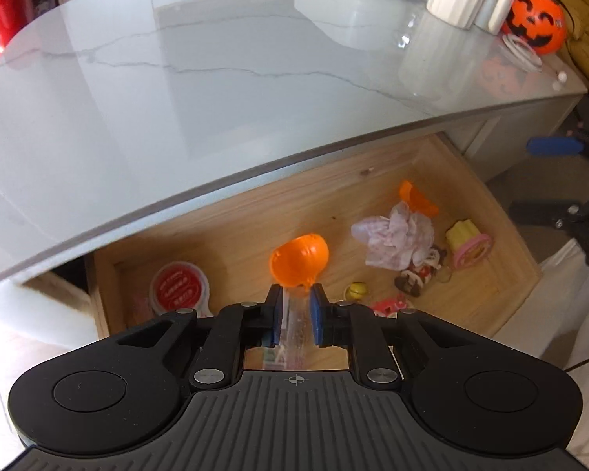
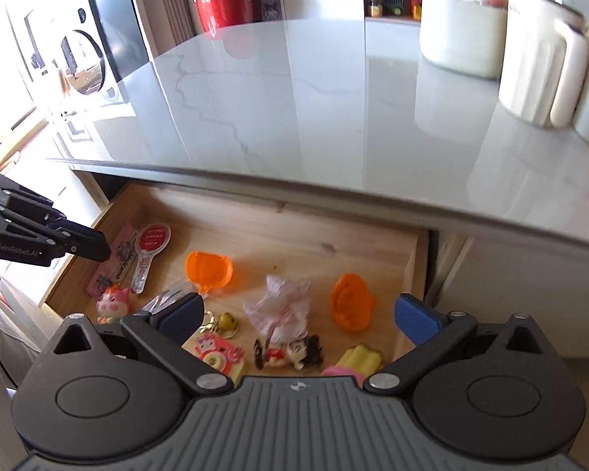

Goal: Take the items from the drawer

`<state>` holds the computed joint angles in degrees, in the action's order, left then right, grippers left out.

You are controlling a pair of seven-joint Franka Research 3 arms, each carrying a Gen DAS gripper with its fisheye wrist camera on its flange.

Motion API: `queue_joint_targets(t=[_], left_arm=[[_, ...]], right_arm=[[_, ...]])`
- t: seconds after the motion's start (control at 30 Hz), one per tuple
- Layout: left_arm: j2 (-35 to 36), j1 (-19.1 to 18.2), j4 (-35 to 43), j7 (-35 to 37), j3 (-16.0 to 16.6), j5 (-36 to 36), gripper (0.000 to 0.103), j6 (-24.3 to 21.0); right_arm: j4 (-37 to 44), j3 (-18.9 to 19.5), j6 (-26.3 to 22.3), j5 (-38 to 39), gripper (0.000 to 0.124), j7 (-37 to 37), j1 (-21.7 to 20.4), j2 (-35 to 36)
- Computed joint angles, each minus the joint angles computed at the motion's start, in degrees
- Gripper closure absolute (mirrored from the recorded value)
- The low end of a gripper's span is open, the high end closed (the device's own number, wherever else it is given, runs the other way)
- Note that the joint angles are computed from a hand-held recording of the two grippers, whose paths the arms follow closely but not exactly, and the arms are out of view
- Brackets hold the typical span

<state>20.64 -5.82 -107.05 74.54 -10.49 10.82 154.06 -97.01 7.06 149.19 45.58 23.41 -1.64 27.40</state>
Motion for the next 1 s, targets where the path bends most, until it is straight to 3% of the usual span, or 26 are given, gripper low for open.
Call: queue_joint_targets(t=[0.13,0.23,0.37,0.43,0.53,0.7,0.87,1.0], left_arm=[[6.6,-0.9,7.1,6.4,0.1,4.1,0.085,-3.2],[9.4,-1.5,9.8,9.0,0.5,5.2,0.085,-5.4],[10.1,-1.4,8.6,11.5,0.4,6.2,0.085,-2.2],[10.3,0.6,7.8,15.3,-1.9,3.8,0.085,0.2],[11.0,2.3,7.6,20.0,-4.9,0.0,0.085,4.1],[15.5,1.6,11.4,26.3,-7.4,-0.7,0.084,10.0],[21.3,-1.2,20.0,26.9,-6.7,-2.1,0.084,4.3],[20.6,-1.2,19.7,28.0,-6.8,-2.9,0.084,2.9]], right_arm=[[0.8,1.3,5.3,0.8,0.021,-5.7,-0.4,1.3],[0.3,2.0,4.3,0.4,0.021,-8.4,-1.0,1.2],[-2.4,3.5,4.6,2.2,0.021,-17.4,-1.8,-0.1],[-2.8,3.0,3.3,1.7,0.021,-18.9,-1.3,-0.2],[-1.9,1.3,1.2,-0.1,0.021,-16.6,-0.1,0.3],[1.5,-1.1,-1.6,-2.9,0.021,-7.1,1.0,2.1],[3.8,-1.5,-3.1,-4.6,0.021,-1.2,0.4,3.3],[4.2,-1.2,-3.4,-5.1,0.021,0.6,-0.4,3.3]])
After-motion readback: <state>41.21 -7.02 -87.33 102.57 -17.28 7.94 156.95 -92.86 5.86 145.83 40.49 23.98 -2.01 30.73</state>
